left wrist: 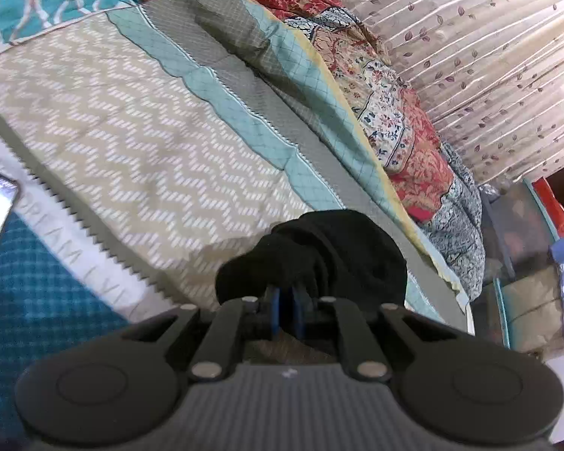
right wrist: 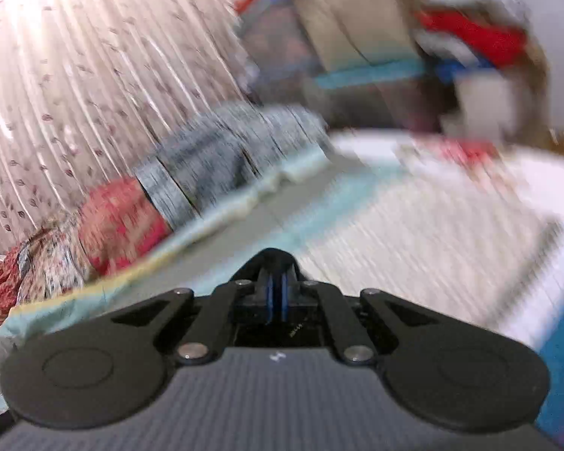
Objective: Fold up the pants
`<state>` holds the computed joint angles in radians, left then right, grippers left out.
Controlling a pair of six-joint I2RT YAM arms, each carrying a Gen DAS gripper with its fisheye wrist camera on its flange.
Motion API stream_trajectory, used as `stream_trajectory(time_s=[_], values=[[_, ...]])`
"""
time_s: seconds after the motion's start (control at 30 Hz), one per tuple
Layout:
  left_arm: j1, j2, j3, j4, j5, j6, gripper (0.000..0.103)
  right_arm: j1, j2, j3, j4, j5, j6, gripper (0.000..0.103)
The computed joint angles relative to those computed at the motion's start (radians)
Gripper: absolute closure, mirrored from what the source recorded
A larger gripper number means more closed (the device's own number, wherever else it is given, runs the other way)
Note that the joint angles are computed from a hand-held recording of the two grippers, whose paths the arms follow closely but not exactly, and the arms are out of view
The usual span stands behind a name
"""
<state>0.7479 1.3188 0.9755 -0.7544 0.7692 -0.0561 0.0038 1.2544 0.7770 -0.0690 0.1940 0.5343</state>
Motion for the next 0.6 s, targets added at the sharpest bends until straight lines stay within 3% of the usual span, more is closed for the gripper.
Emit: stream_trajectory(time_s=[0.07, 0.17, 0.23, 0.3, 0.4, 0.43, 0.47, 0.53, 0.6], values=[[0.011, -0.034, -0.012, -0.053, -0.055, 0.063, 0.096, -0.004, -0.117, -0.093, -0.145, -0.023, 0.039, 0.095], [0.056, -0.057, -0.061, -0.112, -0.119, 0.148, 0.096, 0.053, -0.224, -0.188, -0.311, -0.001, 0.117, 0.084], [0.1, -0.041, -0.101, -0.127, -0.124, 0.18, 0.095, 0.096, -0.286, -0.233, -0.396, 0.057, 0.168, 0.067], [0.101, -0.036, -0.15, -0.117, -0.159, 0.195, 0.095, 0.14, -0.311, -0.219, -0.44, 0.153, 0.196, 0.062], [0.07, -0.048, -0.215, -0.063, -0.233, 0.146, 0.095, 0.174, -0.313, -0.169, -0.413, 0.211, 0.092, 0.061], [0.064, -0.064, -0.233, -0.051, -0.234, 0.131, 0.089, 0.2, -0.284, -0.144, -0.393, 0.228, 0.057, 0.06], [0.075, -0.063, -0.249, -0.04, -0.229, 0.133, 0.073, 0.226, -0.238, -0.112, -0.349, 0.236, -0.021, 0.059], [0.062, -0.084, -0.271, -0.026, -0.228, 0.109, 0.059, 0.244, -0.136, -0.077, -0.244, 0.214, -0.173, 0.056], [0.042, -0.097, -0.289, -0.033, -0.224, 0.111, 0.058, 0.25, 0.004, -0.019, -0.161, 0.19, -0.299, 0.056]])
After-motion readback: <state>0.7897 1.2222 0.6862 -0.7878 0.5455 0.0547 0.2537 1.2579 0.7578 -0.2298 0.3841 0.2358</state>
